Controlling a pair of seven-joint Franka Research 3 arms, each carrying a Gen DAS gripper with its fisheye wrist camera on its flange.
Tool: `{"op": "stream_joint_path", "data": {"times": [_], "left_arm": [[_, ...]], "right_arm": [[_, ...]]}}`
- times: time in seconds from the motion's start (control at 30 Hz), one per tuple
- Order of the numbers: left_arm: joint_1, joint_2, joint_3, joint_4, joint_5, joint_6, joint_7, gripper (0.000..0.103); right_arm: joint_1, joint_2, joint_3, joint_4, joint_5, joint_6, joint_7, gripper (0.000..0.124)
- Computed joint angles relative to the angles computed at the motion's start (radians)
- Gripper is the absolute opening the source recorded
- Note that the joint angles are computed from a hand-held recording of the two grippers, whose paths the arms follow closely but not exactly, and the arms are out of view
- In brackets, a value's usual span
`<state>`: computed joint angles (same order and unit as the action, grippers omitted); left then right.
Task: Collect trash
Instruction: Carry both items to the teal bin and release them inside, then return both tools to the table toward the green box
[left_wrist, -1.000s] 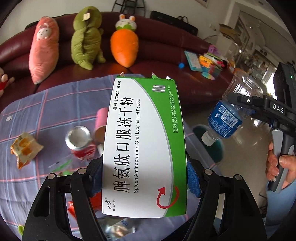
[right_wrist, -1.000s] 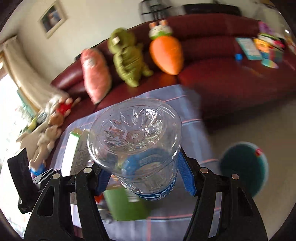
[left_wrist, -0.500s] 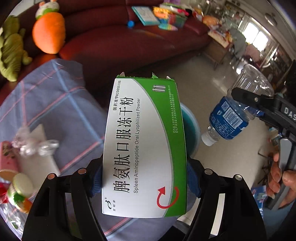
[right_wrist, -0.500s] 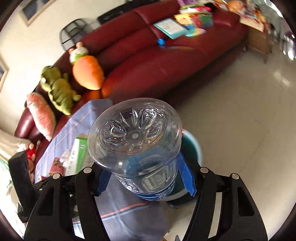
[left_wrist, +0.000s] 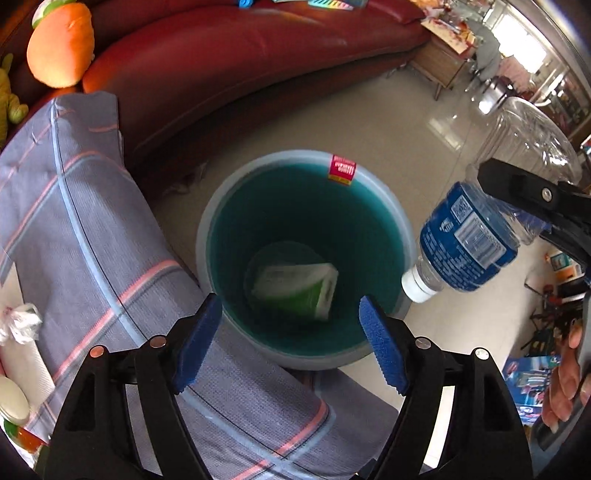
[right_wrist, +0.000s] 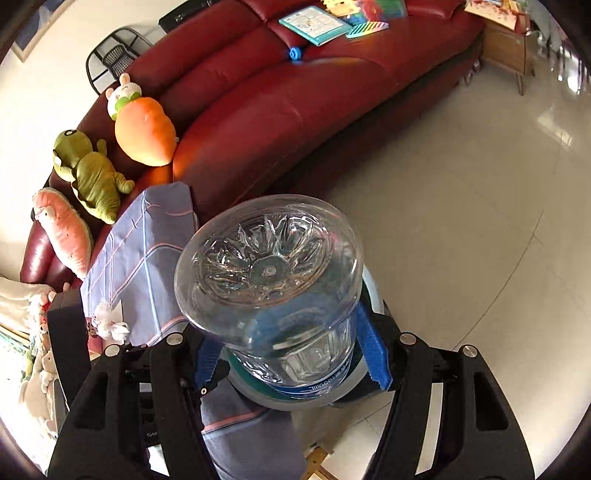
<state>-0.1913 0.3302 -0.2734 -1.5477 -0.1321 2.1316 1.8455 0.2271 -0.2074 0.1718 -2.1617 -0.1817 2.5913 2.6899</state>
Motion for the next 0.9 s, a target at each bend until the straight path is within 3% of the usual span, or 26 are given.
{"op": "stream_joint_path", "data": {"times": [0.17,0.23,0.33,0.43,0.5,0.8,0.9], "left_arm": [[0.021,-0.053,0.006,-0.067,-0.025,0.02,0.016,0.079],[0.031,-0.079,0.01,-0.087,-0.051,0.021,0.013,0.086],[0.045,-0.113,0.021,-0.112,-0.081,0.037,-0.001,0.088],[0.061,-0.143,0.032,-0.131,-0.116,0.044,0.001,0.09],[0.067,-0.163,0.039,-0.145,-0.129,0.05,0.004,0.09],[0.1,-0.29,0.088,-0.25,-0.182,0.075,0.033,0.09],[0.105,-0.332,0.108,-0.294,-0.192,0.099,0.055,0.09]], "right_arm": [[0.023,0.043,-0.02,0.033,0.064,-0.007,-0.071,0.062],[0.037,0.071,-0.031,0.053,0.108,-0.015,-0.115,0.062],[0.062,0.127,-0.048,0.097,0.203,-0.036,-0.198,0.063],[0.079,0.171,-0.058,0.134,0.274,-0.056,-0.244,0.069],[0.087,0.195,-0.059,0.164,0.258,-0.083,-0.24,0.075],[0.13,0.229,-0.059,0.216,0.251,-0.105,-0.243,0.081],[0.149,0.243,-0.06,0.273,0.093,-0.189,-0.149,0.084]]}}
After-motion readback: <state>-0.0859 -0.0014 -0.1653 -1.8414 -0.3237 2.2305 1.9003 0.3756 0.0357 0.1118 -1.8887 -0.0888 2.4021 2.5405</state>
